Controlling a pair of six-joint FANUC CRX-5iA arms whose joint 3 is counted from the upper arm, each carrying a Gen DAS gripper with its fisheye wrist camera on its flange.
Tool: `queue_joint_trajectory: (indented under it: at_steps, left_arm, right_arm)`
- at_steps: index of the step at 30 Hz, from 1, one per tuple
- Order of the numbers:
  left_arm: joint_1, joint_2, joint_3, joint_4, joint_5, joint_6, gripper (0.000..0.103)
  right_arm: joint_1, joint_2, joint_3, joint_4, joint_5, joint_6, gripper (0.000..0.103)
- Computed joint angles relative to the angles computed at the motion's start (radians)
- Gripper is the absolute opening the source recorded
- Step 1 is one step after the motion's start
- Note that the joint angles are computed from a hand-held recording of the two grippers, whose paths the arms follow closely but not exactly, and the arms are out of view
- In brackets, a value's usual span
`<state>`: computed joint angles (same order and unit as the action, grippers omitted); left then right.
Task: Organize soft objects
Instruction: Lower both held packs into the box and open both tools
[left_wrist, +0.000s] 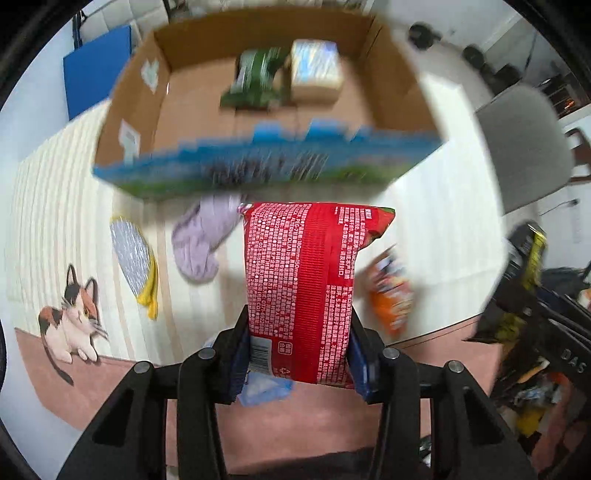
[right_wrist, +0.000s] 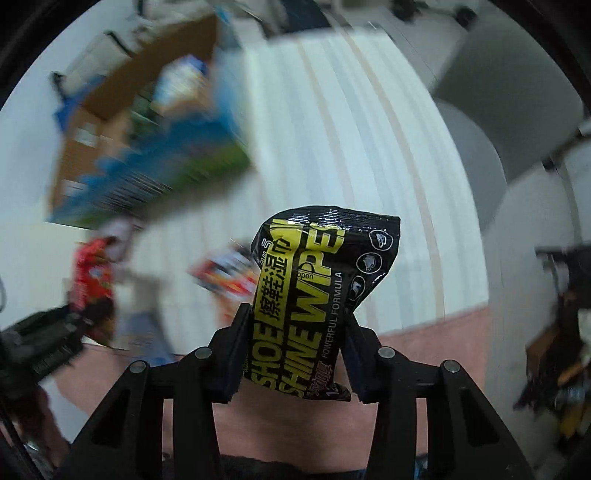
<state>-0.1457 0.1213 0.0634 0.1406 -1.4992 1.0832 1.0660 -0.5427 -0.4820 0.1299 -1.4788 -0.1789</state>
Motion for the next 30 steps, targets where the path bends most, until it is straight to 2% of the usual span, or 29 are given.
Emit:
queue_joint_trajectory:
  at_steps: [3, 5, 10, 14, 16, 23, 30]
  left_arm:
    - [0.015, 0.013, 0.068, 0.07, -0.013, -0.003, 0.042]
    - [0.021, 0.062, 0.162, 0.099, -0.026, 0.011, 0.042]
    - [-0.003, 0.191, 0.386, 0.078, -0.028, 0.076, 0.042]
    - [-0.005, 0.357, 0.614, 0.062, -0.1, 0.131, 0.042]
    - [-0.007, 0.43, 0.716, 0.045, -0.132, 0.156, 0.042]
    - [-0.015, 0.65, 1.01, -0.006, -0.252, 0.202, 0.042]
    - [-0.039, 0.775, 1.176, -0.07, -0.348, 0.203, 0.042]
  right_arm:
    - [-0.047, 0.056, 0.117, 0.06, -0.025, 0.135, 0.048]
    - [-0.106, 0.112, 0.196, 0.073, -0.001, 0.25, 0.048]
    - [-0.257, 0.293, 0.403, 0.053, 0.033, 0.504, 0.048]
    - [-0.393, 0.416, 0.533, -0.023, 0.058, 0.677, 0.048]
    - [-0.432, 0.471, 0.597, -0.047, 0.043, 0.717, 0.048]
    - [-0.546, 0.62, 0.702, -0.131, 0.025, 0.825, 0.048]
    - [-0.597, 0.75, 0.755, -0.193, -0.003, 0.915, 0.048]
